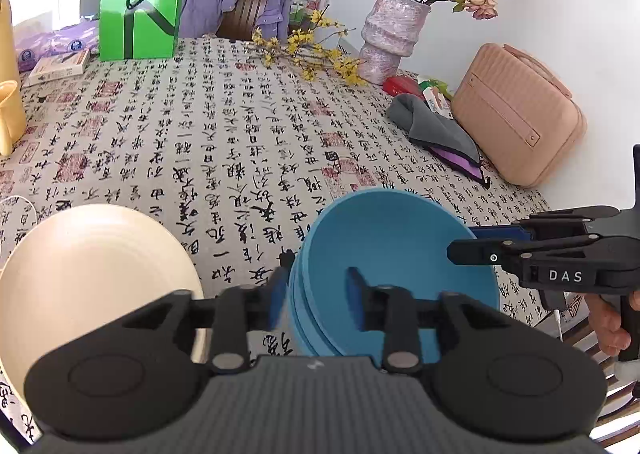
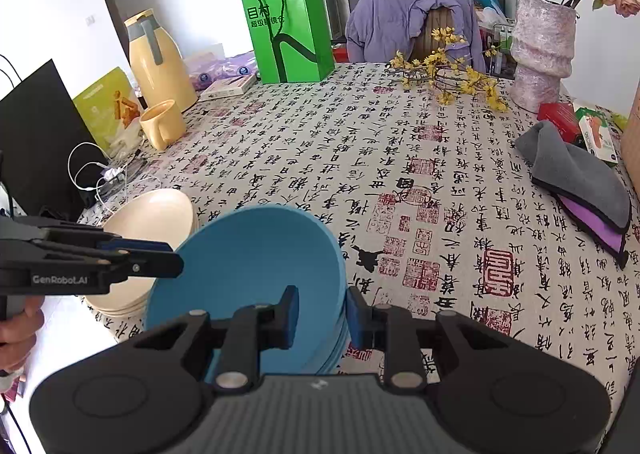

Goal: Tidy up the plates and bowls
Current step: 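Lower the bowl into the nested bowls and open both grippers, then close both grippers on the rim of the three-bowl stack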

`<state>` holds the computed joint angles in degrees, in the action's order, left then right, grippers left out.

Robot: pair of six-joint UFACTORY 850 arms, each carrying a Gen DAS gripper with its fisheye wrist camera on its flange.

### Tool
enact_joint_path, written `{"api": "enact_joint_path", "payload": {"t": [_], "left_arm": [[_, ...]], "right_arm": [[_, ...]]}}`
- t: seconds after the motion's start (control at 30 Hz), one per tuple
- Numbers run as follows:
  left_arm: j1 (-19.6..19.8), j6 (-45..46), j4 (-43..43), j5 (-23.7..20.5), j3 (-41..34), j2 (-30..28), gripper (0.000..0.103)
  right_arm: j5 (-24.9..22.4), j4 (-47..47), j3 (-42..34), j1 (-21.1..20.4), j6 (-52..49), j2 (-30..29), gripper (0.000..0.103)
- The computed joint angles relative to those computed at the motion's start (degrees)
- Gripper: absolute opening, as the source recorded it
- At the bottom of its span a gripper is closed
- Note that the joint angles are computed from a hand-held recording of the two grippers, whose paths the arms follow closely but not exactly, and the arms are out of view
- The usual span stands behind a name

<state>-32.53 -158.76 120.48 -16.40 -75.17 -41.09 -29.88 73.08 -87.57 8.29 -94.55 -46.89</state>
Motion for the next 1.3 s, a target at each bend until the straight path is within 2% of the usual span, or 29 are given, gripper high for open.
{"api": "enact_joint_path", "payload": {"t": [0.1,0.23,0.33,0.47,0.57,0.7,0.93,1.1,1.3], "left_arm": [[0.0,0.4,0.6,0.0,0.2,0.4,0.046],[-0.3,1.5,0.8,-1.1,0.6,0.7,0.068],[-0.7,2.9,-0.9,-3.3,1.0,0.8,0.079],[-2.0,3.9,-1.4,-7.9,2.6,1.4,0.086],[-4.1,0.9,2.5,-15.2,5.5,2.1,0.096],[-7.4,-1.3,3.4,-24.2,9.4,3.1,0.099],[-14.1,-4.8,-1.2,-38.5,14.4,2.6,0.102],[-18.8,-6.2,-6.8,-45.1,15.7,1.0,0.103],[-24.0,-4.1,-17.0,-52.3,13.8,-2.6,0.103]], "right_arm": [[0.2,0.9,0.0,0.0,-1.8,0.1,0.031],[0.7,3.2,0.4,0.2,-4.4,0.5,0.048],[2.1,7.2,1.6,0.3,-9.0,1.2,0.061],[4.7,20.7,5.9,0.7,-24.4,3.5,0.072],[4.5,34.7,10.6,0.7,-38.9,5.9,0.081],[-1.8,48.9,17.7,-0.5,-53.3,9.0,0.084],[-14.0,62.9,29.8,-2.4,-67.0,13.3,0.090],[-21.7,67.4,37.3,-3.4,-73.0,14.8,0.091],[-31.1,72.3,44.8,-4.1,-80.6,14.1,0.092]]}}
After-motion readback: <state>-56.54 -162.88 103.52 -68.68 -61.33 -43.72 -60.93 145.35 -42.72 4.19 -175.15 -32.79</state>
